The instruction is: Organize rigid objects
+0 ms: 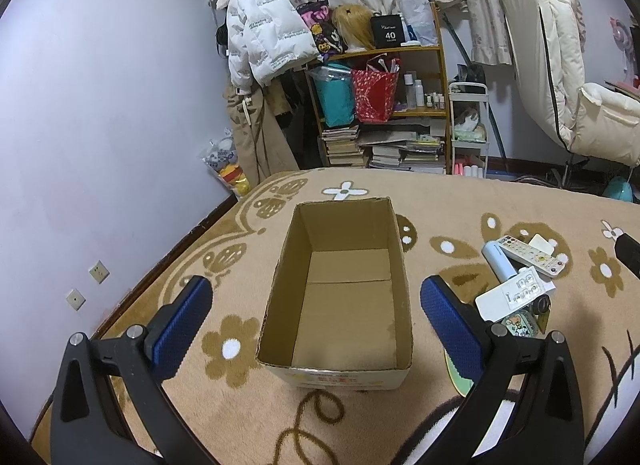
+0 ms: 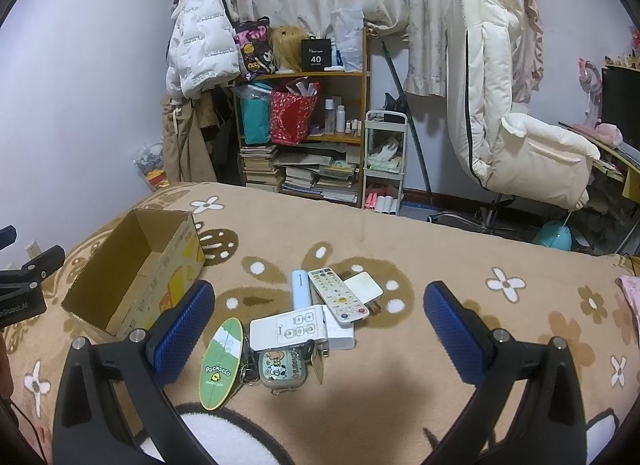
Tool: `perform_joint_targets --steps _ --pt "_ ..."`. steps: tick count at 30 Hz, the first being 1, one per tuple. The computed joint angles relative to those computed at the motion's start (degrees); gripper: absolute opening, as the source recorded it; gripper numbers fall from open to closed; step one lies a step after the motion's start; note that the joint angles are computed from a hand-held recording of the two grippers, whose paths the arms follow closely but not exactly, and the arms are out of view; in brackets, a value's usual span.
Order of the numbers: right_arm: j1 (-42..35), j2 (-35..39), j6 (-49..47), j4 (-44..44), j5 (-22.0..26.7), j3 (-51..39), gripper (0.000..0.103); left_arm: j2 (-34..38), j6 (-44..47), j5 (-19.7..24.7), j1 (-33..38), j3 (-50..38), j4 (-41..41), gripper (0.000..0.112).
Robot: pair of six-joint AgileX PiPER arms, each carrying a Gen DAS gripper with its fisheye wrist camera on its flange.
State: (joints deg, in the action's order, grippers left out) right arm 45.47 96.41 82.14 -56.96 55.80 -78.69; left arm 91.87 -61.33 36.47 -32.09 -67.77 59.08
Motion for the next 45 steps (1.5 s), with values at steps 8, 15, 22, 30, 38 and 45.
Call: perform_joint_targets --steps 8,15,22,30,38,45 --pt "-0.56 0.87 -3.28 0.88 -0.62 -2.72 0.103 0.22 7.47 -3.68 4.0 -1.76 -6.91 0.103" --pt "-2.5 2.28 -5.51 2.05 -5.04 -4.8 0.103 0.51 14.72 -7.86 8.37 -3.47 -14.85 0.103" --pt "-4.44 5.48 -10.79 5.35 -7.72 -9.55 0.103 7.6 24.54 -4.13 11.34 -12.69 -19.46 0.103" --pt "-7.25 10.43 -17.17 11.83 -7.09 -14.54 0.103 12.84 43.19 -7.3 20.01 -19.36 -41.26 0.103" --pt "-8.63 13.1 -18.47 15.3 -7.31 -15.21 0.103 19.76 44.0 -3.67 22.6 -23.94 -42.31 0.103" --pt "-9.21 14.56 -18.78 17.37 -6.97 -14.51 0.103 23.14 39.37 -4.79 22.93 -22.53 -40.22 0.092"
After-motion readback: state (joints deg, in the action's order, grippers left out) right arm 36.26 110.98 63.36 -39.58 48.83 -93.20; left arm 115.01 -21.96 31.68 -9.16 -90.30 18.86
